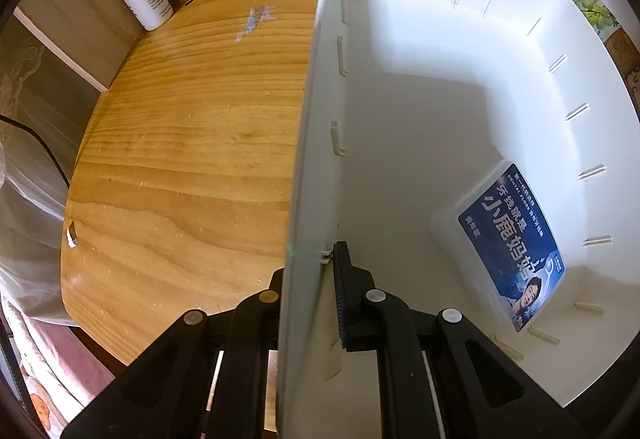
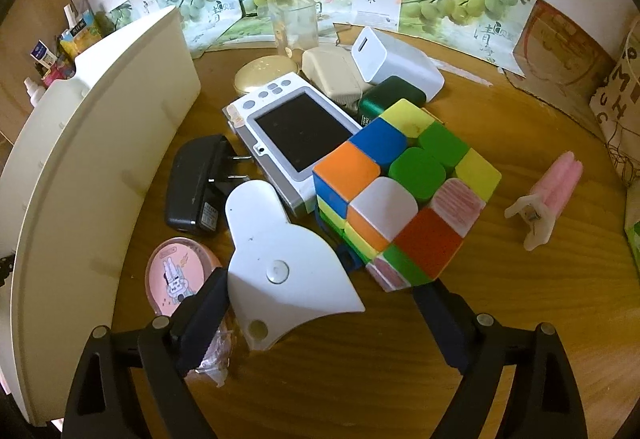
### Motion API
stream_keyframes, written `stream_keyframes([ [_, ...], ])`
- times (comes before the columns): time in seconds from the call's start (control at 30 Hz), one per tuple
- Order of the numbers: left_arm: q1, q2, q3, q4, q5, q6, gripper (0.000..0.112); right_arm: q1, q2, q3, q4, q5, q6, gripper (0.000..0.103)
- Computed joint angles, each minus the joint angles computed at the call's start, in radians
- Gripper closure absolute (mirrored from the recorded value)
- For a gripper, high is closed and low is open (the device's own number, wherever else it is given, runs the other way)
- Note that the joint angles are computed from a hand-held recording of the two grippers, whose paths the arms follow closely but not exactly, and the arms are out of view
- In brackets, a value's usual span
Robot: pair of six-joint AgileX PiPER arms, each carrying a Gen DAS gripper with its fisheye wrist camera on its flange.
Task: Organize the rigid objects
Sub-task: 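Move the right tool back to the desk items and grasp the white stapler, then carry the white stapler into the tray and release it with the right tool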
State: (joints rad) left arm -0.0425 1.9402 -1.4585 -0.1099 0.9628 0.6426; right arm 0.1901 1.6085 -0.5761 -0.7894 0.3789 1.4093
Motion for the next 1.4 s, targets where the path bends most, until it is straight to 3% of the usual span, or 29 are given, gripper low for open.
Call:
stream_keyframes([
  [0.1,0.005,0.000,-0.002,-0.008,0.004,0.003,0.101,0.025,-0.007,0.014,-0.062,0.002,0.102,0.023],
  [0.17,0.008,0.002,-0.005,-0.012,0.007,0.005,0.101,0.046,-0.020,0.030,-0.128,-0.006,0.179,0.038],
  [0.63,0.006,0.045,-0.069,0.004,0.056,-0.030,0.101,0.094,-0.049,0.024,-0.030,0.048,0.188,0.038],
  [1.07,0.028,0.121,-0.180,-0.024,0.148,-0.024,0.104,0.227,-0.199,-0.054,0.060,0.251,0.158,0.038],
  [1.4,0.020,0.143,-0.202,-0.010,0.164,-0.004,0.105,0.311,-0.191,-0.208,0.036,0.353,0.120,0.038],
])
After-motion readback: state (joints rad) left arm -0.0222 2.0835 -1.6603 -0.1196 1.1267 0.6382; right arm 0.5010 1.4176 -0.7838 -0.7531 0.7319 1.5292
